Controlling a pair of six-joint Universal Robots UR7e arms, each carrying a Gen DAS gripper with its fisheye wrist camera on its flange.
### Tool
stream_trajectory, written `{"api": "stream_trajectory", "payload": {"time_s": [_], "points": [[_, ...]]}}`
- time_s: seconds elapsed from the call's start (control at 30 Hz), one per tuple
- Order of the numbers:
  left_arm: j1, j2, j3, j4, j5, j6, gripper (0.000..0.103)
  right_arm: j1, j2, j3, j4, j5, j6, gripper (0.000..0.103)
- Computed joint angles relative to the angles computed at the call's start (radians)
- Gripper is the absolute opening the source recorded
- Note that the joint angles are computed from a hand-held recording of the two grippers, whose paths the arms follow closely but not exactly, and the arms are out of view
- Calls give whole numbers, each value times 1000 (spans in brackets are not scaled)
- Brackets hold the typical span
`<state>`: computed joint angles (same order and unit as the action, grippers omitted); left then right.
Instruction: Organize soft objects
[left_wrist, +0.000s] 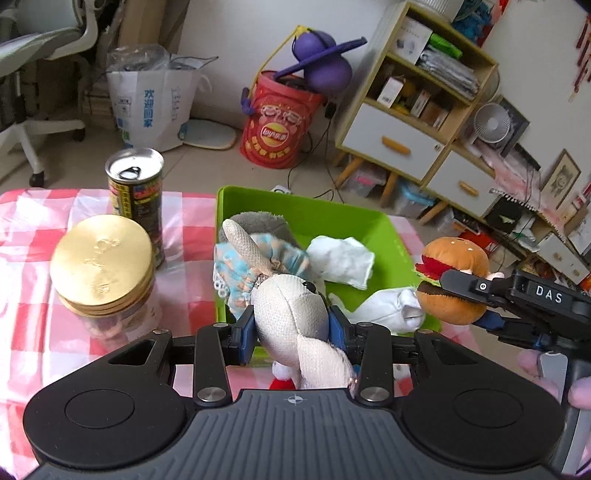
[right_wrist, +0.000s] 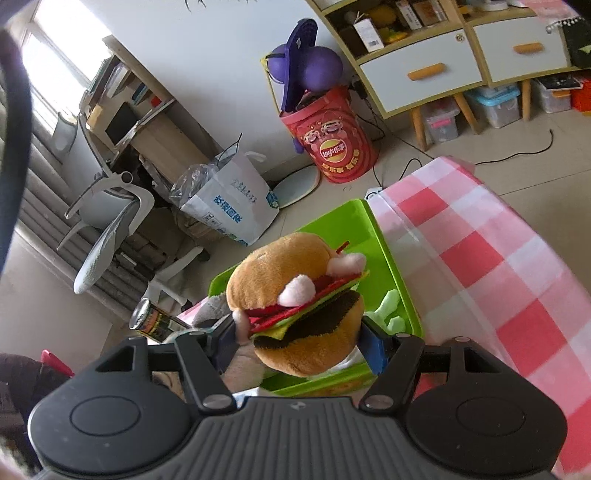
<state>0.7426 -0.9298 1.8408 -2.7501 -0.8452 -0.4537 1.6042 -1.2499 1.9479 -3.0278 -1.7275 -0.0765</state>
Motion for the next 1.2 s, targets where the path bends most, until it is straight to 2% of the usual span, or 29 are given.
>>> {"api": "stream_trajectory", "payload": {"time_s": [0.13,0.3,0.47,0.57,0.8,1.03,1.1,1.2], "points": [[24,51,-48,24,-6,-4,40,-28,28,-2,-21,30,-30,50],[49,108,-106,40,-6,32,40,-61,42,2,-46,81,-22,51],[74,145,-149,41,-10,40,40,-70,52,5,-84,102,-35,51],[87,163,-170,42,-16,41,40,-72,54,2,-91,138,-27,51],[100,167,-193,101,-7,25,40,-64,71,-8,-68,223,-76,51],[89,157,-178,83,12,41,44,-58,96,-31,5,184,-66,56],[85,154,-172,72,21,55,48,-61,93,-33,16,188,-54,59],[75,148,-158,45,27,76,60,-64,88,-28,6,207,-63,64]]}}
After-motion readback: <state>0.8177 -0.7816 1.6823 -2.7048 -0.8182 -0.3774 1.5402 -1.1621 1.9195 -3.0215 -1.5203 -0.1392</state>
